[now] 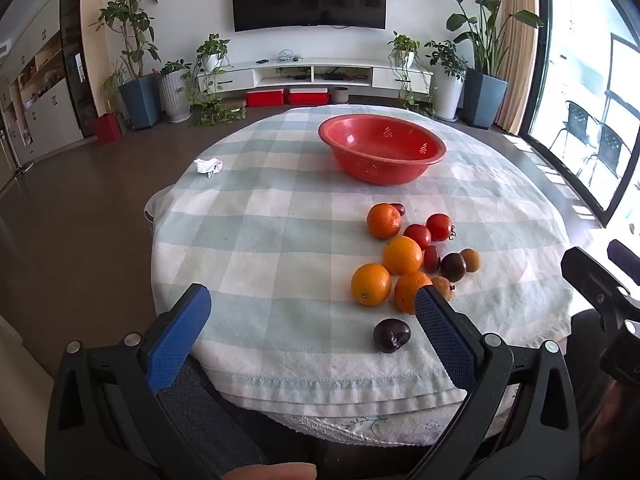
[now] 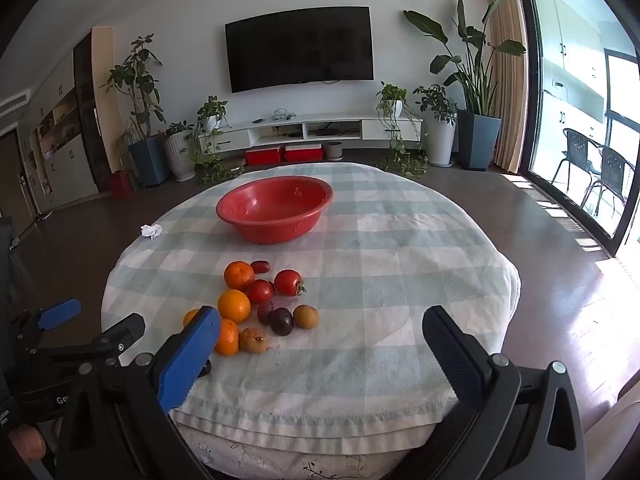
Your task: Organize fruits
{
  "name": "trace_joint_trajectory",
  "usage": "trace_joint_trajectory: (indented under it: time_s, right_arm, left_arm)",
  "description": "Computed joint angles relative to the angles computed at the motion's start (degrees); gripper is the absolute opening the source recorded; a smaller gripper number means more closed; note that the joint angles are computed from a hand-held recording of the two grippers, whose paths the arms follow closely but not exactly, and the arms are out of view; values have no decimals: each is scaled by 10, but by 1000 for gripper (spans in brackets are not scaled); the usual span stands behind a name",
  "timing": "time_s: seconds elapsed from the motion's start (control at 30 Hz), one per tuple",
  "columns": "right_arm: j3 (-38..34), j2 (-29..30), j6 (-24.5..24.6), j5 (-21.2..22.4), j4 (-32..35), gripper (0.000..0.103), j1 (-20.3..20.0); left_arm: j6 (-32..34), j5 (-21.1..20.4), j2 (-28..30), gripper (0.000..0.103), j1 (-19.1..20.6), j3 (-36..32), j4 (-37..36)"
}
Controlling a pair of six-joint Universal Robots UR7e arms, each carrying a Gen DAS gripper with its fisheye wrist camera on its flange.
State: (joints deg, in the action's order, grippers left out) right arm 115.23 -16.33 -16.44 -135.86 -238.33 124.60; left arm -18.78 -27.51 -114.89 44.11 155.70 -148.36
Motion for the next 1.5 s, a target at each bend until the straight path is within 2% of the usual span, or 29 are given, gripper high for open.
trace_joint_trajectory:
  time_s: [0.27,0.53,1.5]
  right_arm:
    - [-3,2,11,-11,21,103,3]
    - [-4,2,25,-22,52,103,4]
    - [-5,1,63,-35,109,103,-1]
  left_arm:
    - [-2,5,2,103,0,-2,7]
    - [28,3,16,103,15,3,-40]
    - [21,8,9,103,11,7,-31]
